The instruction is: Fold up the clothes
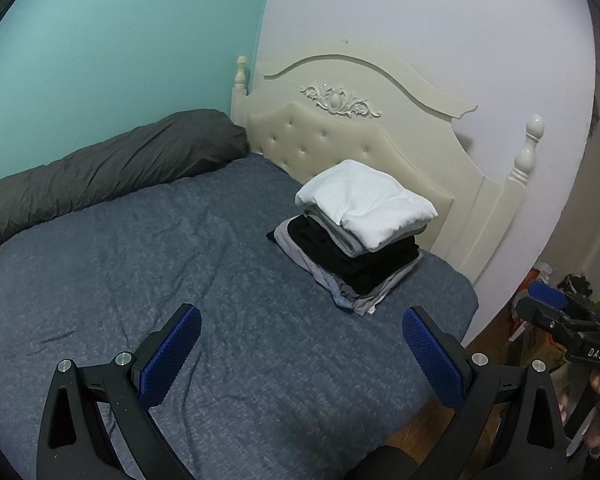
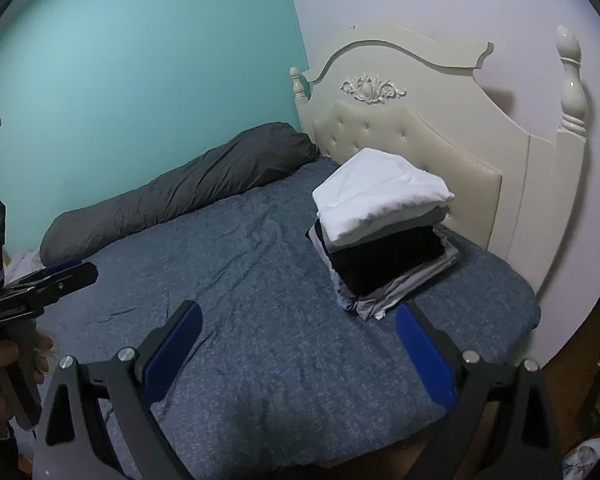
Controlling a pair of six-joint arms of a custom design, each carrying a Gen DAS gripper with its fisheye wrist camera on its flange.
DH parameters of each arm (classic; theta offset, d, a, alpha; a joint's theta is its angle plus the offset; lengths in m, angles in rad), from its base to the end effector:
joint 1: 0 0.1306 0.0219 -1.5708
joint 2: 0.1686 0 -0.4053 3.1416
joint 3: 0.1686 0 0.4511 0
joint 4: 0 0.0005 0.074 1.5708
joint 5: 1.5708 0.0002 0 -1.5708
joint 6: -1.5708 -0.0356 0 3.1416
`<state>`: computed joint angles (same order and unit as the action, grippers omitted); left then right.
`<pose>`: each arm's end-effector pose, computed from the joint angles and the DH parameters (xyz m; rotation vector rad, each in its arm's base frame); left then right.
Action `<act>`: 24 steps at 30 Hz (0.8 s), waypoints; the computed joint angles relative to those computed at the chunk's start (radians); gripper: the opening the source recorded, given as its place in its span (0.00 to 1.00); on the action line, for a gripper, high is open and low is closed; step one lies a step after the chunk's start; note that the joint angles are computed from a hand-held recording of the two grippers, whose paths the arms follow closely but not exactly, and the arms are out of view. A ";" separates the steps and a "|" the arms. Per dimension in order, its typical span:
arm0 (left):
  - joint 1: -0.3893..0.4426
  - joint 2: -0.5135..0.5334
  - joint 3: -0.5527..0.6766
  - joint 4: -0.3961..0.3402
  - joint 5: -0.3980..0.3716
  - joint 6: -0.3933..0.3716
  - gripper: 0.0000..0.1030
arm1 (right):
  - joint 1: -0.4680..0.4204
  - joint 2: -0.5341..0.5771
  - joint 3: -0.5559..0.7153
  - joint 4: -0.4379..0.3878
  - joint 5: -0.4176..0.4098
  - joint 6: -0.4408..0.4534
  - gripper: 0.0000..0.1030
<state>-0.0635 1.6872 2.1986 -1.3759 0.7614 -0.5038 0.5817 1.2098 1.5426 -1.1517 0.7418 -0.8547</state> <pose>0.5911 -0.0627 0.6643 0.9334 2.0346 -0.6867 0.3804 0.2207 0.6024 0.6096 2.0516 -0.0700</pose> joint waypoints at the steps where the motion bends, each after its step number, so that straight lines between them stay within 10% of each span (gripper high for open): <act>1: 0.002 -0.006 -0.007 0.005 0.003 -0.001 1.00 | 0.007 0.002 0.003 -0.006 0.007 -0.011 0.95; 24: 0.026 -0.088 -0.120 0.054 0.000 -0.030 1.00 | 0.106 0.010 0.013 -0.061 0.090 -0.093 0.95</act>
